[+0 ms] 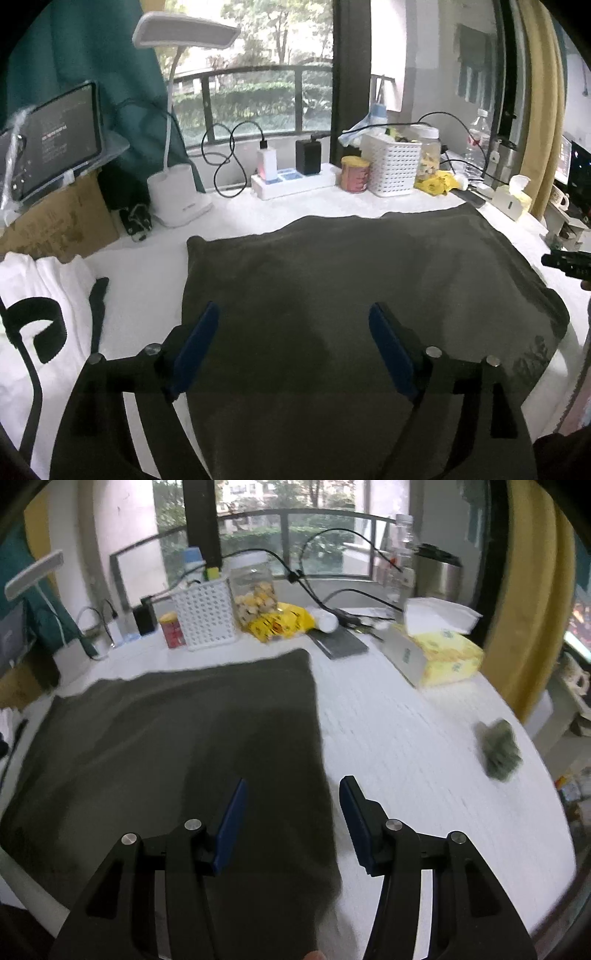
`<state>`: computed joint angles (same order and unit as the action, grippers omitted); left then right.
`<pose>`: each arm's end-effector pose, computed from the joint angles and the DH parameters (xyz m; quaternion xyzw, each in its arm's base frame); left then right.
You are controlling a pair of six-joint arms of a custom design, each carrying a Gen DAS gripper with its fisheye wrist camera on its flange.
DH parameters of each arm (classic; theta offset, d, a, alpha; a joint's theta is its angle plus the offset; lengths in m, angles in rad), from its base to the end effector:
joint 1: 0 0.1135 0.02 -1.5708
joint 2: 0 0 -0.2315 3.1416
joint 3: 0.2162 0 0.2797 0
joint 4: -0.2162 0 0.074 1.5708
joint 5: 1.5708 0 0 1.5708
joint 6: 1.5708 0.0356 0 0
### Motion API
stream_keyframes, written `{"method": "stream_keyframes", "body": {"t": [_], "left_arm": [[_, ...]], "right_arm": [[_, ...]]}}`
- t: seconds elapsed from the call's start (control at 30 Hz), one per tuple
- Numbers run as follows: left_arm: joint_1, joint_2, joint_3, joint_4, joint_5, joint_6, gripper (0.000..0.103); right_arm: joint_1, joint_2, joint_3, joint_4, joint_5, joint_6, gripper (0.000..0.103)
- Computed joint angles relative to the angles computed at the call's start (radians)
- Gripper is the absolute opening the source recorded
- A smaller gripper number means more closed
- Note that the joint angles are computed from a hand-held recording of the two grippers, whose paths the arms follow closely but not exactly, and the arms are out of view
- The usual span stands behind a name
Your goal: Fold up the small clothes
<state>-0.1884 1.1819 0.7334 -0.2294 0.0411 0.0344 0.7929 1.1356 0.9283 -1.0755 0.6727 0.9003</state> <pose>0.2844 -0.0557 0.1946 0.1091 0.8952 -0.0517 0.4290 0.1779 0.1490 0.2283 0.0974 0.9303 -0.1149 0.3344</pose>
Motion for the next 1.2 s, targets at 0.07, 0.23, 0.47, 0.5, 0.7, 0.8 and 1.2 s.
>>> {"method": "stream_keyframes", "body": {"t": [0.07, 0.23, 0.47, 0.5, 0.7, 0.8, 1.2], "left_arm": [[-0.006, -0.026, -0.018, 0.003, 0.004, -0.003, 0.084], [-0.018, -0.079, -0.057, -0.010, 0.021, -0.029, 0.084], [-0.018, -0.126, -0.074, -0.059, 0.071, -0.041, 0.084], [-0.020, -0.133, -0.079, -0.062, 0.072, -0.040, 0.084], [-0.008, -0.158, -0.100, -0.071, 0.086, -0.042, 0.084], [-0.001, -0.160, -0.105, -0.075, 0.087, -0.042, 0.084], [0.060, -0.132, -0.097, -0.081, 0.123, -0.030, 0.084]], "right_arm": [[0.055, -0.010, -0.007, -0.048, 0.004, 0.091, 0.055], [0.177, -0.011, -0.017, -0.143, -0.010, 0.289, 0.055], [0.334, -0.021, -0.042, -0.215, -0.032, 0.499, 0.055], [0.352, -0.031, -0.054, -0.213, -0.037, 0.525, 0.055], [0.411, 0.017, -0.067, -0.217, -0.079, 0.629, 0.081], [0.410, 0.054, -0.062, -0.171, -0.112, 0.612, 0.085], [0.333, 0.119, -0.034, -0.034, -0.079, 0.516, 0.088]]}}
